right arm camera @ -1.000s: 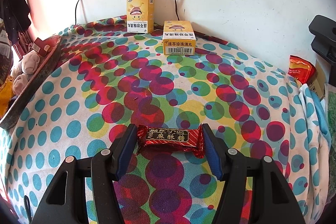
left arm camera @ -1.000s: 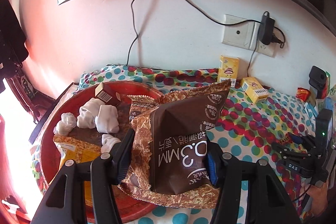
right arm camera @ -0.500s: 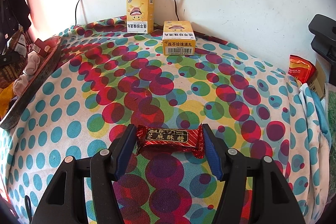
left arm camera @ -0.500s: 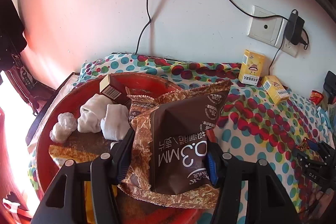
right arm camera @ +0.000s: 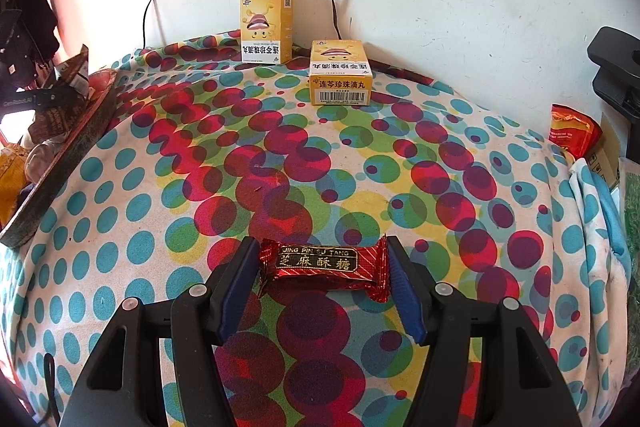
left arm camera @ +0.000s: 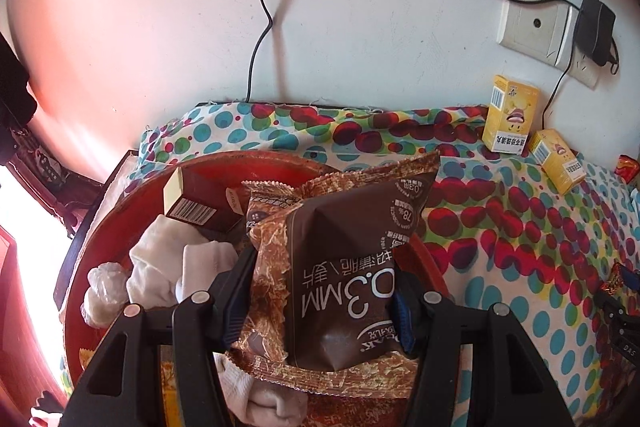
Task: Organize objects
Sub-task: 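Carry the brown snack bag over the red tray with the left gripper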
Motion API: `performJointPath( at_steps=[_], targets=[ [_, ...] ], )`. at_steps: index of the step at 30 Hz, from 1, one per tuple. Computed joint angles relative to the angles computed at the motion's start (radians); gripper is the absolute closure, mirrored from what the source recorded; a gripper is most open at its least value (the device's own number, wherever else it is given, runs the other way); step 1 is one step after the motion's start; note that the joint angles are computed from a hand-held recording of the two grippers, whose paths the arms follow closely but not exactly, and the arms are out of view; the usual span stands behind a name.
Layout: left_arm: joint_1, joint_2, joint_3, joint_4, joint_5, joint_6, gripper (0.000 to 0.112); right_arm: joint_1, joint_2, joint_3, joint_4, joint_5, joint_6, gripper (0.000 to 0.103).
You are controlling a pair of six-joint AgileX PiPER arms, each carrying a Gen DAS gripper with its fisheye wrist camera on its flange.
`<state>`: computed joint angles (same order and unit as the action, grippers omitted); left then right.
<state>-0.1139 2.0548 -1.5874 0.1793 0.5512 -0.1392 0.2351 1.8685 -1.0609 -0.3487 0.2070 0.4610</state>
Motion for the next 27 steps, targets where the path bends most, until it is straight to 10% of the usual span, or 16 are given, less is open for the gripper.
performJointPath(
  at_steps=[27],
  targets=[
    [0.030, 0.043, -0.022, 0.174, 0.019, -0.205, 0.048, 0.000, 0.004, 0.002, -0.024, -0.004, 0.023, 0.039]
  ],
)
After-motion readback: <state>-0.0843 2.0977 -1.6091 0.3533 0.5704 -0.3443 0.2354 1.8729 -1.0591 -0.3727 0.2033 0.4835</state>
